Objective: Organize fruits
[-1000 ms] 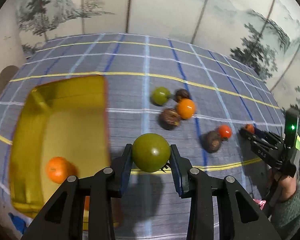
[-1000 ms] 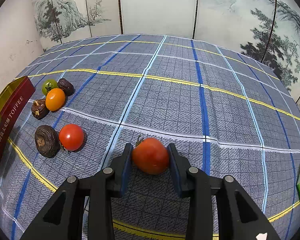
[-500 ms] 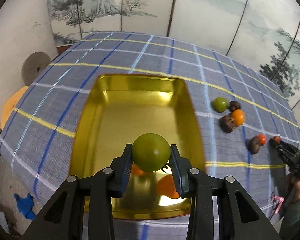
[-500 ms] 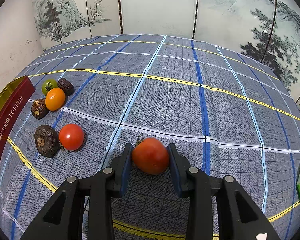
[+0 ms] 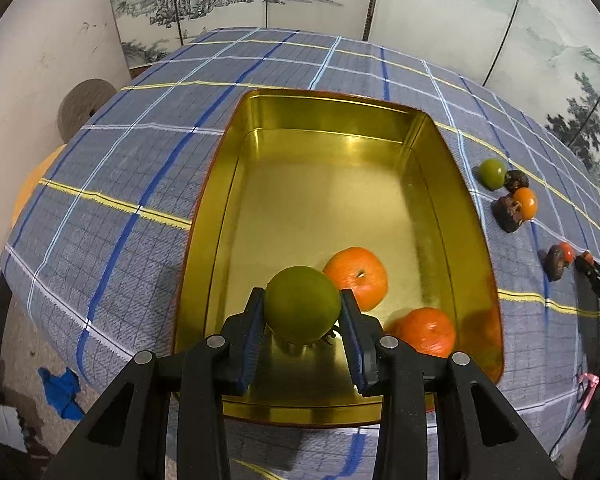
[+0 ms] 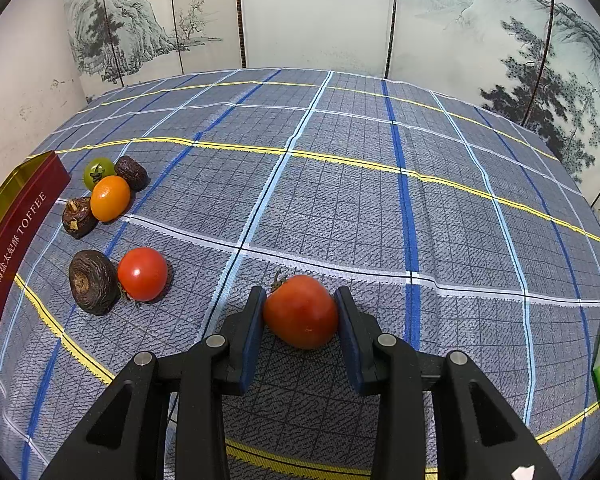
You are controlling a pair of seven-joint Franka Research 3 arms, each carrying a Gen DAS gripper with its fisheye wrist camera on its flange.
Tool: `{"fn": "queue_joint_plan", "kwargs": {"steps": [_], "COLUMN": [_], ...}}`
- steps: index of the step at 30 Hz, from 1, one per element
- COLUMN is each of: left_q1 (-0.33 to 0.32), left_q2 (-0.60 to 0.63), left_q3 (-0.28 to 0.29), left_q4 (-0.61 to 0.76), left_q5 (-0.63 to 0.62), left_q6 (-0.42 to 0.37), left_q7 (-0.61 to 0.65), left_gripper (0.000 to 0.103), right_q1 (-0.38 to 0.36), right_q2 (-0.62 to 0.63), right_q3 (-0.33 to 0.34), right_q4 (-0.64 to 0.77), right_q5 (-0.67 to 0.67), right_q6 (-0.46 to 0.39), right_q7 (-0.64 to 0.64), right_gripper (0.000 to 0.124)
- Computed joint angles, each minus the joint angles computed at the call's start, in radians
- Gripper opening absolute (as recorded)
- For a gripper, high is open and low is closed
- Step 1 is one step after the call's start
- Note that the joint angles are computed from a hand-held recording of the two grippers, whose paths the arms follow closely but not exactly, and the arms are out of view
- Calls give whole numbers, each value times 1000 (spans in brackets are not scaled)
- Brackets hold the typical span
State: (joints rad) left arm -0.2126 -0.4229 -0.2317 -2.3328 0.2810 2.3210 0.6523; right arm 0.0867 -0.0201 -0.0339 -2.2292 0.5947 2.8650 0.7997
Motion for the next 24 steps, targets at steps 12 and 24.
{"fn": "queue_joint_plan", "kwargs": {"steps": [12,24], "left_q1": [1,1], "left_q2": [-1,4], "left_q3": [10,6], "left_q4": [-12,-2], "left_q5": [-9,-8], "left_q6": [-15,-41], "left_q7": [28,37], "left_gripper": [37,37], "right_q1": [0,0], "right_q2": [0,0], "right_q3": [1,1], "right_q4": [0,-1], "right_q5": [-2,-2], "right_q6": [1,3], "right_q7": [1,1], "right_gripper": [33,33]}}
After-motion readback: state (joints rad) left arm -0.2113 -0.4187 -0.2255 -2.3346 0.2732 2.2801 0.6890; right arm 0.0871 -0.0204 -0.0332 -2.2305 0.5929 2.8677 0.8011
